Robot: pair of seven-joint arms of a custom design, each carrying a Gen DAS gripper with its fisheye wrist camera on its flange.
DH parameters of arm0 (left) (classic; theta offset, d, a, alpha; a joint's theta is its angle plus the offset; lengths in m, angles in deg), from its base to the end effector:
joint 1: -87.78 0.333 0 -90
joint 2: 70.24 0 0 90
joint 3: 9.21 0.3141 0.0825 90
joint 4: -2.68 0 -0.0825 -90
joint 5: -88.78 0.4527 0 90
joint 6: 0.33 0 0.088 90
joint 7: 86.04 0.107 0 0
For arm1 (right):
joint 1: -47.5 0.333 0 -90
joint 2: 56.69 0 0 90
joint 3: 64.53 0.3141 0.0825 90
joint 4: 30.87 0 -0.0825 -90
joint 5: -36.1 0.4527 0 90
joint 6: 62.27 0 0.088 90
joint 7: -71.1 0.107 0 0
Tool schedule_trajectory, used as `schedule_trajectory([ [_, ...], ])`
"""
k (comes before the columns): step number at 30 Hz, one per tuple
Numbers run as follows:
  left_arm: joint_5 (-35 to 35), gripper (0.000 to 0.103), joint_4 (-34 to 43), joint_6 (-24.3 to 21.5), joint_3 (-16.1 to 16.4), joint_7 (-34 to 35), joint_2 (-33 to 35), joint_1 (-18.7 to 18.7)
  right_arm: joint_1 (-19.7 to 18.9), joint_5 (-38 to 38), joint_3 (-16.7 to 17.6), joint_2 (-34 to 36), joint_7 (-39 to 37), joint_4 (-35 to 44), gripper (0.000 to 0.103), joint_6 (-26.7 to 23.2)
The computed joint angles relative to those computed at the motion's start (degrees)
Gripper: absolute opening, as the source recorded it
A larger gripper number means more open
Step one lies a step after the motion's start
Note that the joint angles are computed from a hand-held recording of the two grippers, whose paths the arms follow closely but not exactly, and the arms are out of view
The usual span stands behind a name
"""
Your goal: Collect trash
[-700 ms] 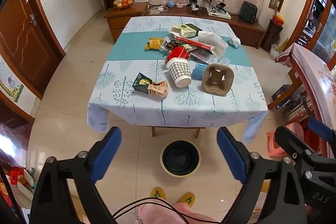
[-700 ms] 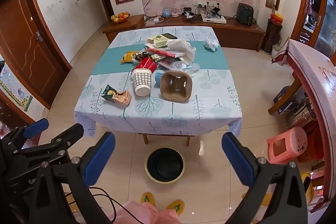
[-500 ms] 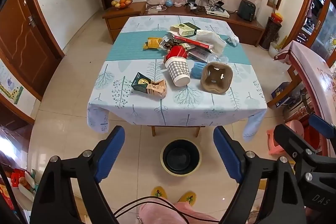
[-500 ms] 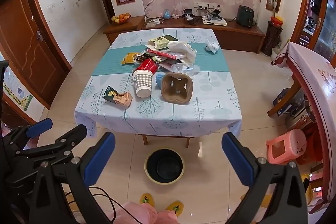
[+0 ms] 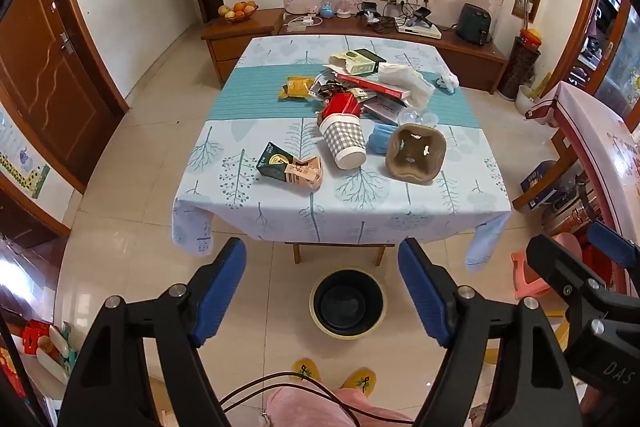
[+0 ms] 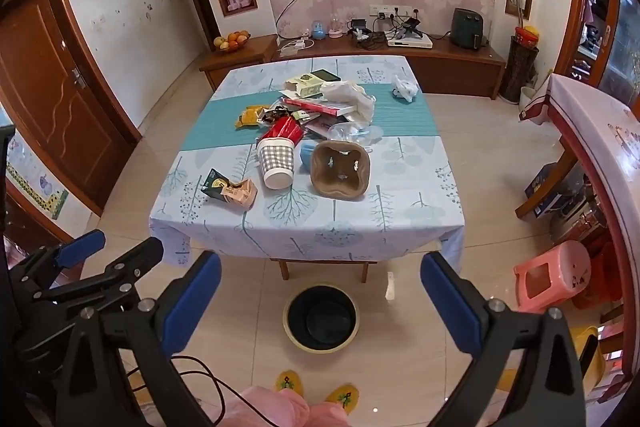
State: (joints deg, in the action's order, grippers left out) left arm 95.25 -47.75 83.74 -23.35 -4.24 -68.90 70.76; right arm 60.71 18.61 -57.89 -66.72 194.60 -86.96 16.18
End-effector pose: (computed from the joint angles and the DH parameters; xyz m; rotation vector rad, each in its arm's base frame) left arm 0.4579 -0.2575 0.9475 -1.5625 2.2450 -0.6560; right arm 0.4068 0.1210 0.9912 -1.4736 2.1826 -0.6200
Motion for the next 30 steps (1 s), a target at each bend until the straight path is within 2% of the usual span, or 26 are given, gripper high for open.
schedule_trajectory([
  [5, -0.31, 0.077, -0.04, 0.25, 0.12, -0.22, -0.07, 0.16, -0.21, 1.47, -0.47, -1.32, -0.04, -1.93, 0.097, 1.05],
  [9, 0.02, 0.077, 1.74, -1.40, -0.04, -0.33, 0.98, -0.20, -0.67, 1.67, -0.68, -2.68, -0.42, -3.88, 0.097, 2.22],
  [15, -0.05, 0.077, -0.59, -0.05, -0.11, -1.01, -0.49, -0.29, -1.34, 2.68, -0.96, -3.48, -0.14, -4.89, 0.097, 2.61],
  [30, -0.70, 0.077, -0.41, -0.06, -0.46, -1.65, -0.61, -0.54, -2.04, 3.20, -0.71, -4.95, -0.90, -6.67, 0.097, 4.45],
])
